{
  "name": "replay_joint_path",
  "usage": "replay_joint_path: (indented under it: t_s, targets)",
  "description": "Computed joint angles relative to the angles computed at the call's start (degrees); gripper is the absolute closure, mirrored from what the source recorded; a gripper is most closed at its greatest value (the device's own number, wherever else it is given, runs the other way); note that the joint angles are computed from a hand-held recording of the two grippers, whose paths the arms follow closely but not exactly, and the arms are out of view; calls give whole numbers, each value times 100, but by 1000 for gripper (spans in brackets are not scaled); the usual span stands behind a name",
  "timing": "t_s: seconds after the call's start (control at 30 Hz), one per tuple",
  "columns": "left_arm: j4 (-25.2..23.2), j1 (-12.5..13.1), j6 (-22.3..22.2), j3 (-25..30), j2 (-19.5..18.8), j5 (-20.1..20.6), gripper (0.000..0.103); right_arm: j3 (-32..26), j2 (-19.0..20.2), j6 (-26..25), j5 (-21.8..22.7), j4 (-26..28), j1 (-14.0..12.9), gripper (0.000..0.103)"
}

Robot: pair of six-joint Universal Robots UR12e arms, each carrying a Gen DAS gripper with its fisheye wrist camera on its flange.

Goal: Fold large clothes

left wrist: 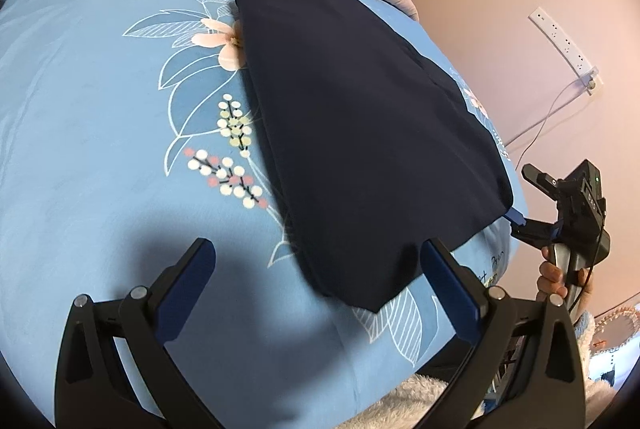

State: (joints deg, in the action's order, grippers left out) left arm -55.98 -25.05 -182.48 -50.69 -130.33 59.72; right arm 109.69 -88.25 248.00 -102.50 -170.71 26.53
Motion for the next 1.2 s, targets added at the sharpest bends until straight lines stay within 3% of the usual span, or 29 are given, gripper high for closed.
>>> replay_joint_path:
  t_s: [0.33, 0.6, 0.77, 0.97, 1.2]
  targets:
    - [-493, 30, -77, 787, -462, -301, 0, -50, 49, -313, 692, 40, -422, 11]
    - [-913, 128, -537, 1644, -993, -1032, 0, -8, 89, -290, 1294, 7, -681, 8]
    - [-1046, 153, -764, 1935, -1186, -1372, 0, 52, 119, -282, 1663, -273, -811, 6]
    - [-1259, 193, -985, 2319, -1451, -1730, 0, -100, 185, -584, 2091, -3, -950, 5]
    - [-1361, 201, -1035, 2609, -1635, -1832, 0, -205, 249, -1019, 2615, 237, -1116, 5]
